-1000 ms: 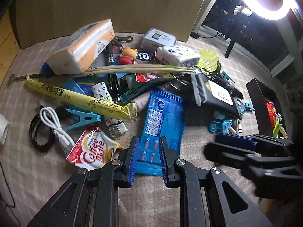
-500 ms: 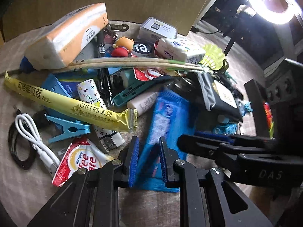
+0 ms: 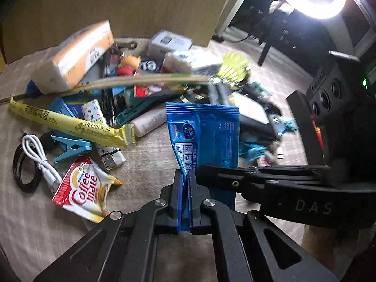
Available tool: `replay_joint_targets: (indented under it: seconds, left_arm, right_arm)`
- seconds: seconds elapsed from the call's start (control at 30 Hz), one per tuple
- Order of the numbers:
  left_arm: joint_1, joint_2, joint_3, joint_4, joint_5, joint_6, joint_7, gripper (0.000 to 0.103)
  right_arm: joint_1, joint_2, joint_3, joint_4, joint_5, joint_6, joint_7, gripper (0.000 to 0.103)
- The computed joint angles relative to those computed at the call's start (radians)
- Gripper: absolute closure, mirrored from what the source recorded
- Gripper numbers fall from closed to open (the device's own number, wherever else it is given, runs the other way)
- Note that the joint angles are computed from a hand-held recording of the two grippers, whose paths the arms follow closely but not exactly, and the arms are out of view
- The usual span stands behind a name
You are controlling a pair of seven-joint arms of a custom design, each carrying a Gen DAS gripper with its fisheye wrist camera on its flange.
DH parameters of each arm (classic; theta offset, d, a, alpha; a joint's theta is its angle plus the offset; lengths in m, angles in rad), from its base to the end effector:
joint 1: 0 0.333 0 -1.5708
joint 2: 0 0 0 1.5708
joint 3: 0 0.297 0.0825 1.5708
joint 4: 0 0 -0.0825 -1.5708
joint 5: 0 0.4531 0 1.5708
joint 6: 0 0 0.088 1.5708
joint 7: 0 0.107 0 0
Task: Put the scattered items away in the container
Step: 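Pinch the blue wet-wipe packet with both tools and lift it, then carry the blue packet over the tray and open both tools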
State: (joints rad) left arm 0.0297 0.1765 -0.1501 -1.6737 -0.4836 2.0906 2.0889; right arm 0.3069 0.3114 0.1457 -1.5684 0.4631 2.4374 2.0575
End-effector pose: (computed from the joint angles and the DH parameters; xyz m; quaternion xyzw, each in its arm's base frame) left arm 0.6967 -0.1016 0.4896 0.5172 -0.8152 0.2586 0.0321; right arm 0.6858 0.3210 0.4895 -0.5487 0.7636 0.1176 0.3195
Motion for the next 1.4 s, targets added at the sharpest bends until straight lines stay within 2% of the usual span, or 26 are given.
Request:
replay_joint_targets:
  seconds: [0.1, 0.27, 0.47, 0.57, 0.7, 0.9, 0.97, 1.03, 1.07, 1.1, 1.2, 1.4]
  left_arm:
    - [-0.008, -0.033, -0.009, -0.005, -0.013, 0.001, 0.013, 0.1]
    - [-0.042, -0.086, -0.02, -0.021, -0.052, -0.003, 0.047, 0.1]
    - [-0.114, -0.088, -0.054, 0.017, -0.093, -0.022, 0.073, 0.1]
    - [-0.158, -0.07, -0.079, 0.051, -0.106, -0.038, 0.084, 0.1]
    - [-0.222, -0.043, -0.118, 0.102, -0.095, -0.057, 0.094, 0.1]
    - [-0.321, 0.011, -0.169, 0.183, -0.063, -0.054, 0.075, 0.1]
    - [-0.356, 0.05, -0.18, 0.231, -0.032, -0.047, 0.013, 0.094]
    - [-0.382, 0.102, -0.185, 0.3, 0.011, -0.085, -0.054, 0.086]
    - [-0.39, 0.118, -0.187, 0.321, 0.025, -0.096, -0.075, 0.084]
    - [-0.394, 0.12, -0.189, 0.322, 0.033, -0.09, -0.085, 0.084]
    - [-0.386, 0.097, -0.192, 0.292, 0.031, -0.073, -0.078, 0.082]
    - [-0.352, 0.06, -0.172, 0.243, 0.008, -0.081, -0.085, 0.082]
  right_arm:
    - [-0.005, -0.056, -0.002, -0.049, 0.011, 0.037, -0.014, 0.098]
    - [-0.011, -0.224, -0.029, -0.21, 0.004, 0.089, -0.021, 0.098]
    - [-0.021, -0.447, -0.073, -0.431, -0.076, 0.159, 0.076, 0.098]
    - [-0.047, -0.6, -0.09, -0.583, -0.132, 0.192, 0.145, 0.098]
    - [-0.108, -0.791, -0.094, -0.75, -0.224, 0.189, 0.249, 0.098]
    - [-0.235, -1.045, -0.086, -0.926, -0.373, 0.115, 0.386, 0.098]
    - [-0.274, -1.098, -0.083, -0.957, -0.411, 0.091, 0.419, 0.096]
    - [-0.335, -1.143, -0.055, -0.97, -0.476, 0.036, 0.469, 0.083]
    - [-0.366, -1.163, -0.041, -0.969, -0.515, -0.005, 0.491, 0.062]
    - [-0.382, -1.179, -0.034, -0.972, -0.544, -0.025, 0.506, 0.045]
    - [-0.409, -1.228, -0.027, -0.988, -0.614, -0.055, 0.532, 0.043]
    - [-0.379, -1.221, -0.047, -0.994, -0.638, -0.054, 0.527, 0.042]
